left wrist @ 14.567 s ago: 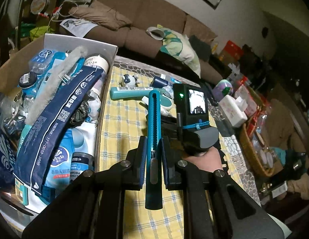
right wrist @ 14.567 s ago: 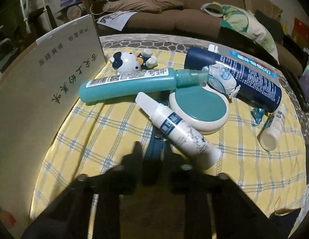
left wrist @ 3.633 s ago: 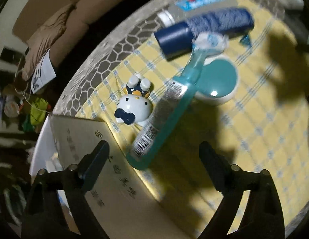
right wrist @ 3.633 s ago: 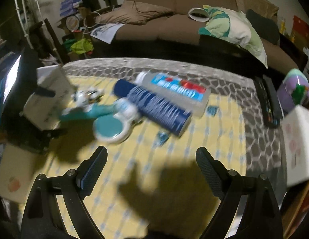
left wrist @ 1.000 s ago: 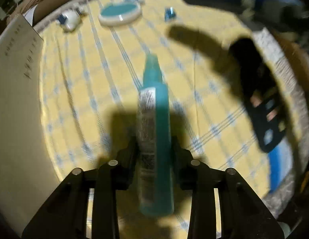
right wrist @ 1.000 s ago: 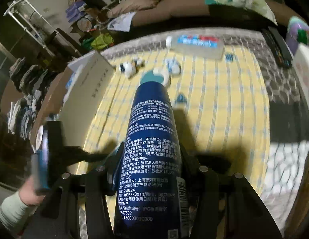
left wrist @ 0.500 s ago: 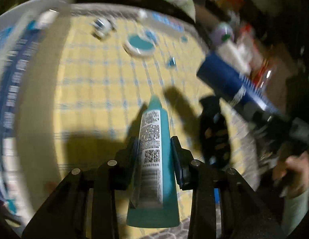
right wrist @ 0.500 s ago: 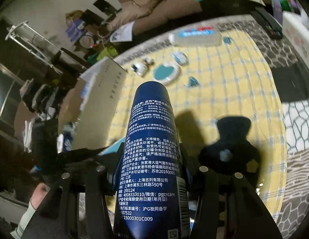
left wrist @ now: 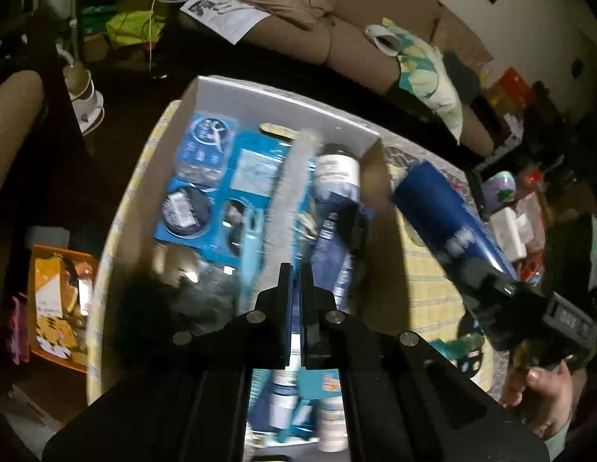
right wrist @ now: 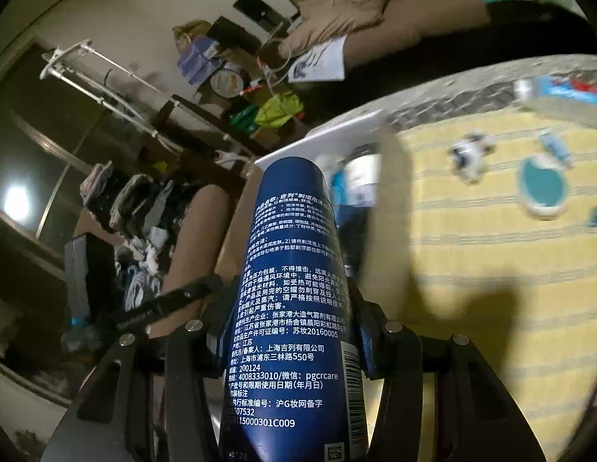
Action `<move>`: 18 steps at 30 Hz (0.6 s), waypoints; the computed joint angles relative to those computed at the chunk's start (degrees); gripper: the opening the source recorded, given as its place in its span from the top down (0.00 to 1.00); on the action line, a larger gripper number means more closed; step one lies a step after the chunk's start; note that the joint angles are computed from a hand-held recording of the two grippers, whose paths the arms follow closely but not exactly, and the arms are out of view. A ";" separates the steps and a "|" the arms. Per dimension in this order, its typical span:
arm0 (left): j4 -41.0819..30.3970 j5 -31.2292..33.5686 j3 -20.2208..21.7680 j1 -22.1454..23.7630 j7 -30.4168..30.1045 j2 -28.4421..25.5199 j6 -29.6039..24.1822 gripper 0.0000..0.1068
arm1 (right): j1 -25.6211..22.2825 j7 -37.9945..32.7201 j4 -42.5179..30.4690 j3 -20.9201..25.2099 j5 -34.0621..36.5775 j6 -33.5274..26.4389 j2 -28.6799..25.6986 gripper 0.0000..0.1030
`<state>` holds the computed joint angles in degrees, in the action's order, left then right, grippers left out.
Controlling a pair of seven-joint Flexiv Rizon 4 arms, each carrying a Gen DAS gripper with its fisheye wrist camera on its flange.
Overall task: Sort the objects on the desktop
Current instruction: 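Drop the blue can into the box with right tool while left tool carries the teal bottle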
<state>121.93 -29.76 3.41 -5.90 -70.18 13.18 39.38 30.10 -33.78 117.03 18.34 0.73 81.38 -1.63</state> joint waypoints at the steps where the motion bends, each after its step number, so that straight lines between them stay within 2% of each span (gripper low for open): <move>1: -0.04 0.62 0.21 0.23 1.14 -0.44 0.13 0.99 | 0.49 1.40 -1.41 -0.50 -2.16 -0.43 -1.83 0.51; 5: 0.03 4.21 1.09 1.78 4.15 -0.46 0.11 0.98 | 2.84 7.21 -7.47 -3.14 -8.82 -1.63 -9.00 0.51; 8: 2.14 -0.41 2.33 0.28 11.49 1.29 -1.39 0.97 | 4.21 10.63 -11.30 -4.65 -11.85 -2.56 -13.11 0.51; 10: 3.56 -2.63 2.72 -0.93 17.00 2.93 -3.78 0.80 | 4.00 10.78 -13.49 -4.55 -12.22 -4.78 -14.57 0.51; 12: 4.93 -2.30 2.44 -1.52 20.18 4.83 -5.49 0.69 | 4.01 11.76 -14.44 -4.86 -12.39 -5.50 -15.46 0.51; 18: 6.05 2.13 1.84 0.38 15.88 7.01 -6.56 0.69 | 5.74 18.23 -16.29 -6.67 -14.55 -6.80 -18.91 0.51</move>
<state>127.98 -27.62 5.25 -5.52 -54.30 20.19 32.82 35.84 -15.55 100.75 11.68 -13.82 74.58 -20.54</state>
